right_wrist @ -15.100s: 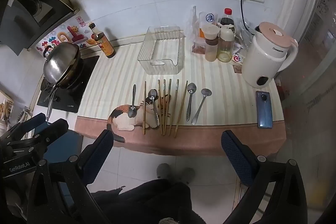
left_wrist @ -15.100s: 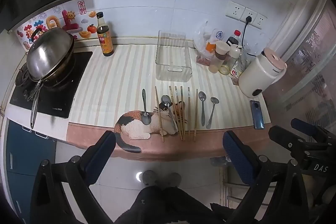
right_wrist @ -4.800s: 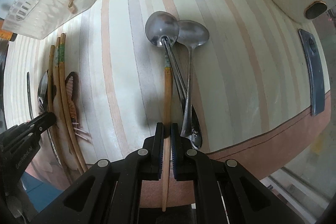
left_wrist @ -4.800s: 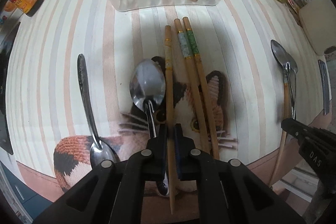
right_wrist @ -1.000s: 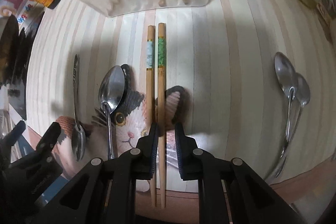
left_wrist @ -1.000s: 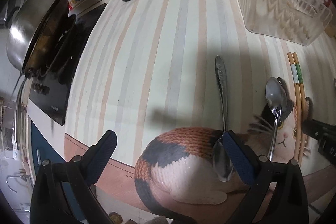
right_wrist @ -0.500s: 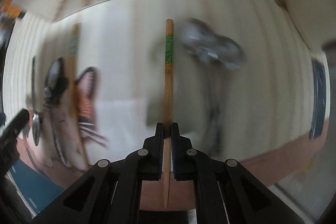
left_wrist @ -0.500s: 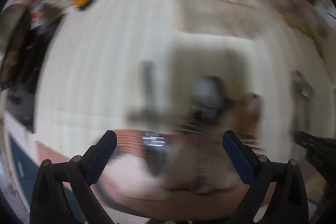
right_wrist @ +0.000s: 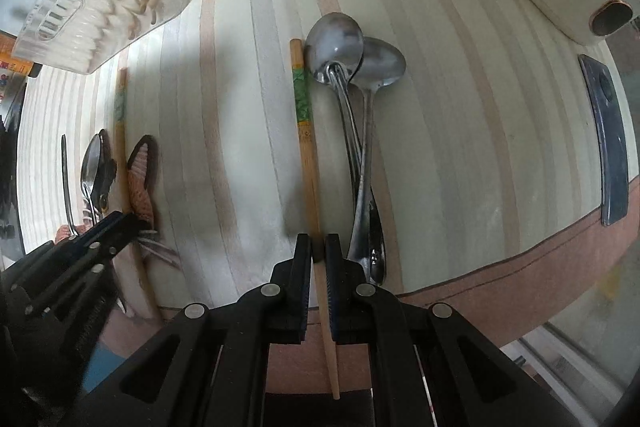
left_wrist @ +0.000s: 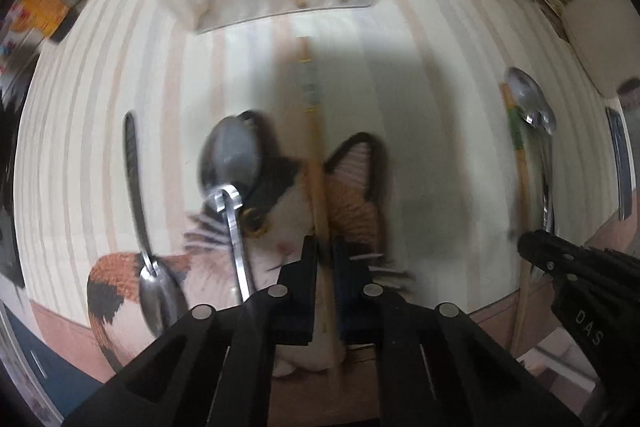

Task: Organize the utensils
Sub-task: 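Lower the right tool onto a green-banded chopstick and close it, then lift the green-banded chopstick with the right tool toward the basket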

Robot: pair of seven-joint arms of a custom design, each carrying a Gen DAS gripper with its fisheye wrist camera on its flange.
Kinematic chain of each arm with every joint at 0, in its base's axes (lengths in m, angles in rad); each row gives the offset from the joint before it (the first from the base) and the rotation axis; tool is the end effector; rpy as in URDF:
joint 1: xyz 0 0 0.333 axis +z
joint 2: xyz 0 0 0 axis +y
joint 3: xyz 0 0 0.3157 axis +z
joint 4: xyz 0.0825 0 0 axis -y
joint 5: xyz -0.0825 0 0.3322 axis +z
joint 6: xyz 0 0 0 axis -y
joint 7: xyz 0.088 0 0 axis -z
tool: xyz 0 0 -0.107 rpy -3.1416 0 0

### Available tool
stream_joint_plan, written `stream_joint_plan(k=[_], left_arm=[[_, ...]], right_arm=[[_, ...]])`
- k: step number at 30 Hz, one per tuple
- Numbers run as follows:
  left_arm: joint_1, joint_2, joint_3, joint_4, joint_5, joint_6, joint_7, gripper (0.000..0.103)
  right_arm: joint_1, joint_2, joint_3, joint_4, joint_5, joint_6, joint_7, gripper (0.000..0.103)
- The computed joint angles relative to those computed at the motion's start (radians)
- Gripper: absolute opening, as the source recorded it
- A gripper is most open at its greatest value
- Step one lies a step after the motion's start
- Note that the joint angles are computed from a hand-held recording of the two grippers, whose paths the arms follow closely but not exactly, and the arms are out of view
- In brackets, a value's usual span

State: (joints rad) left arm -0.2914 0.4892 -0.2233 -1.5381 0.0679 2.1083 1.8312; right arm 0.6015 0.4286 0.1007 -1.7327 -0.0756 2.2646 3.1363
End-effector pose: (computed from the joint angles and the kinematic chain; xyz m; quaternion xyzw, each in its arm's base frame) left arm 0.5801 -0.2965 0.4071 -0.3861 0.9210 -0.0501 0.0115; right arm 0.4844 0.3976 0.3732 -0.3618 0.9307 0.0090 0.0531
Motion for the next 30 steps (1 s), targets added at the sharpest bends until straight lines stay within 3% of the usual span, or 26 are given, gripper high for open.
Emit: stream_joint_plan(k=[7, 14, 22, 30], left_arm=[[0.039, 0.0, 0.013, -0.007, -0.026, 0.003, -0.009, 0.004], [0.063, -0.01, 0.015, -0.02, -0.026, 0.01, 0.031, 0.005], [0.036, -0.011, 0.012, -0.005, -0.018, -0.006, -0.011, 0.008], [0.041, -0.007, 0.014, -0.011, -0.014, 0.008, -0.013, 0.005]], right_arm=[[0.022, 0.081, 0.002, 0.142, -0.012, -0.115, -0.029, 0.007], [0.023, 0.094, 0.005, 0.143, 0.031, -0.086, -0.043, 0.008], [0.033, 0.111, -0.005, 0.18, 0.024, -0.116, -0.037, 0.008], [0.029, 0.053, 0.0, 0.093, 0.02, -0.065, -0.025, 0.008]])
